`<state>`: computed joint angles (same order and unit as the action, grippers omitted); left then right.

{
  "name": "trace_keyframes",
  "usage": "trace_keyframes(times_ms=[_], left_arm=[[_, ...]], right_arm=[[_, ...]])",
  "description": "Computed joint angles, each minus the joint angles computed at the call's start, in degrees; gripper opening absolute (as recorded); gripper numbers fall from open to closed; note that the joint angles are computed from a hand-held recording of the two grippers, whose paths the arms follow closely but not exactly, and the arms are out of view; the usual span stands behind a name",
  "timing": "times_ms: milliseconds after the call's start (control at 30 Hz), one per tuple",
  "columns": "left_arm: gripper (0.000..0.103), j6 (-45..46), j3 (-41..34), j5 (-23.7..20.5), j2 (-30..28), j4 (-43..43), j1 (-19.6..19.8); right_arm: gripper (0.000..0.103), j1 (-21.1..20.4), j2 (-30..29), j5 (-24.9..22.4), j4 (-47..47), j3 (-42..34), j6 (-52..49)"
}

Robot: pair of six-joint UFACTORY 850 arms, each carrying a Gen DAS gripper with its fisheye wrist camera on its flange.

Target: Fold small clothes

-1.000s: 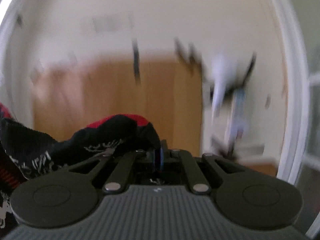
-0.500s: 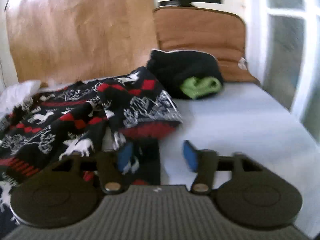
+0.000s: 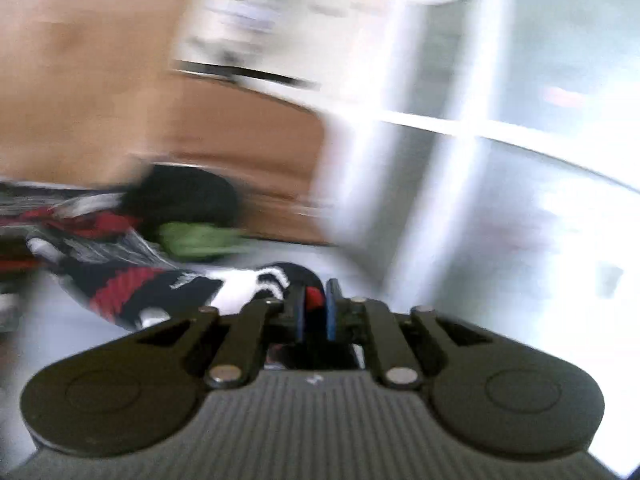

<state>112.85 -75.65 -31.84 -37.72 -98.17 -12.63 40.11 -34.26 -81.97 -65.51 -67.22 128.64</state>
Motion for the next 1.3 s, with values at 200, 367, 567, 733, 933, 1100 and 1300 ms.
trace_keyframes(times_ms=[200, 367, 567, 733, 933, 1100, 1300], left_arm=[[0.043, -4.4, -0.3, -1.8, -0.1, 6.2, 1.2], [0.040, -7.4, -0.1, -1.6, -0.1, 10.7, 0.8], [0.008, -5.6, 1.1, -0.3, 0.7, 10.5, 0.4], [0.008, -6.2, 0.6, -5.1, 1.0, 11.8, 2.8], [0.044, 0.4, 2.5, -4.3, 2.2, 1.0, 5.5], [0.048, 0.8, -0.5, 2.2, 0.2, -8.6, 6.1], [0.009, 3.6, -8.0, 11.5, -5.5, -10.4, 3.8]], right_arm=[[0.034, 3.2, 10.7, 19.7, -14.9, 10.2, 24.1], [0.046, 3.9, 5.7, 37.5, -27.1, 5.8, 25.7], [0.009, 5.8, 1.9, 38.7, -23.7, 0.7, 16.9], [0.007, 7.2, 7.1, 38.2, -15.2, 3.7, 6.7], [0.019, 6.6, 4.8, 32.2, -9.6, -0.2, -3.0], [0.033, 4.0, 4.0, 35.1, -24.0, -1.8, 8.0], [0.034, 0.7, -4.6, 49.1, -37.8, -13.7, 10.9]])
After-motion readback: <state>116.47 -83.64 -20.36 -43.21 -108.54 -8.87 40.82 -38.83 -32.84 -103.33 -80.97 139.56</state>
